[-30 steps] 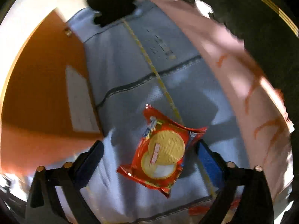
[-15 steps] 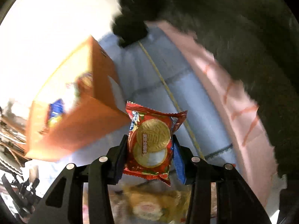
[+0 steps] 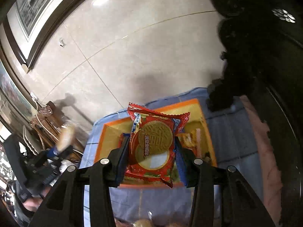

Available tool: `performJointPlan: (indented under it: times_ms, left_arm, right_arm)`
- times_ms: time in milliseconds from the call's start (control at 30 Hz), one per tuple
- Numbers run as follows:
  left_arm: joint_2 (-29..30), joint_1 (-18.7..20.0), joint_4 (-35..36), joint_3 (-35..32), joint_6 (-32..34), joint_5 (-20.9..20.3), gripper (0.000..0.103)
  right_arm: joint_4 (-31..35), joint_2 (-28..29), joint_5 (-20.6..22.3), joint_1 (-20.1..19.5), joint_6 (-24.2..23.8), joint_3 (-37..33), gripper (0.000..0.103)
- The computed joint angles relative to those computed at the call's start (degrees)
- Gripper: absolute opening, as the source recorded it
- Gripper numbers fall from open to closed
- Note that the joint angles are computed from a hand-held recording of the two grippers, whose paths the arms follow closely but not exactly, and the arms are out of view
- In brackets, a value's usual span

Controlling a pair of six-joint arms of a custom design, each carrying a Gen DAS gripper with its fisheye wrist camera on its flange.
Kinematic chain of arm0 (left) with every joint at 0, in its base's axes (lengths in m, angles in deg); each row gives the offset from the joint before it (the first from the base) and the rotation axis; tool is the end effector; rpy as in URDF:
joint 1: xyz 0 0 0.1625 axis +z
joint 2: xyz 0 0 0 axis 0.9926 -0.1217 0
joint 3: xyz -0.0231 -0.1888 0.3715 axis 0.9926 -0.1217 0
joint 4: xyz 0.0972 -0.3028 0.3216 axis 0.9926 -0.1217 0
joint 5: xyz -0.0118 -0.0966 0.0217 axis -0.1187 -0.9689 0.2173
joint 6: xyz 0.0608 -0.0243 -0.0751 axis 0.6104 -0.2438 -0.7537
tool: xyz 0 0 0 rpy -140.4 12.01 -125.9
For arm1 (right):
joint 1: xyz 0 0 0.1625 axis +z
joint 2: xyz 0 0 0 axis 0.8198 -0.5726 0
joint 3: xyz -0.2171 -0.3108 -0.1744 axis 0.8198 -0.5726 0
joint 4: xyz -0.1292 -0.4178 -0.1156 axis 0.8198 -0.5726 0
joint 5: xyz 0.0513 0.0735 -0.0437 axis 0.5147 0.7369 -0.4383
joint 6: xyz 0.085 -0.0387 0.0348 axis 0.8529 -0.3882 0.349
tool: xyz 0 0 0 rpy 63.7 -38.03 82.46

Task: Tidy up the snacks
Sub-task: 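Grasp a red cookie pack with right tool while left grasps a bread roll, drop both in box, then grasp a round cake pack with left tool while right reaches toward a yellow bread pack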

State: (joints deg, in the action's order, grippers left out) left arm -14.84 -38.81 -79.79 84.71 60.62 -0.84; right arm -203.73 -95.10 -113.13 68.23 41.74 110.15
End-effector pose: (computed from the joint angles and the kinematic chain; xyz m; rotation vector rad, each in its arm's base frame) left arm -0.3023 -0.5668 0.3761 0.9926 2.3259 -0.7581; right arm 0.3993 -0.4958 0.3356 -0.0542 -2.4674 1.1518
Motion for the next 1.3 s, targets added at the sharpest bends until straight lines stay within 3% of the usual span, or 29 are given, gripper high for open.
performJointPlan:
  times_ms: [133,300,333,367,400,433,567,700,833,967,1067,1167,1200,1300]
  left_arm:
    - [1.87,0.87,2.19,-1.21,-3.31,0.84,0.049]
    - [4.30,3.23,3.01,-3.59,-5.96,-0.40,0.050]
    - [5.00,3.81,3.31,-4.37,-6.32,-1.39,0.059]
    - [5.80,3.96,3.38,-4.91,-6.61,-0.61,0.094]
    - [6.16,3.83,2.66,-4.84,-6.86,0.77,0.097]
    - [6.54,3.64,-0.45,-3.99,-6.38,3.21,0.099]
    - [4.65,3.92,1.05,-2.08,-4.70,4.55,0.099]
    - [-1.17,3.84,3.37,3.83,-1.99,7.93,0.099]
    - [-11.16,3.09,5.33,14.86,-1.15,15.15,0.099]
    - [-20.45,3.81,19.98,21.78,-9.37,14.34,0.099]
    - [-24.21,4.44,25.33,26.10,-11.57,14.38,0.099]
    - [-27.24,5.35,15.62,31.09,-8.09,13.22,0.099]
    - [-26.70,6.85,14.58,30.53,-8.60,10.76,0.099]
    - [-24.67,9.80,10.96,29.27,-9.49,7.12,0.099]
  right_arm:
    - [3.73,0.32,-2.02,0.44,-0.06,-1.48,0.045]
    - [5.05,1.01,-1.09,-1.69,0.38,-2.55,0.045]
    - [5.53,1.21,-0.13,-2.42,0.61,-2.87,0.047]
    - [5.83,1.23,0.96,-3.14,0.97,-3.03,0.051]
    - [4.61,1.16,3.03,-4.26,0.74,-2.83,0.086]
    - [2.34,0.91,4.69,-5.17,0.60,-2.03,0.100]
    - [2.79,-1.46,6.89,-5.77,2.53,1.04,0.100]
    - [12.87,-4.85,-0.12,-3.39,9.84,5.24,0.100]
    - [22.91,-10.41,3.78,-2.19,21.69,13.11,0.100]
    - [28.51,-11.67,8.78,-1.42,30.84,18.46,0.100]
    - [27.41,-10.30,10.87,-1.21,33.39,20.94,0.100]
    - [20.48,-9.40,14.37,-1.86,31.82,22.61,0.100]
    - [17.57,-9.12,15.98,-2.17,31.11,23.18,0.100]
    - [14.69,-6.84,14.19,-2.38,30.08,22.84,0.100]
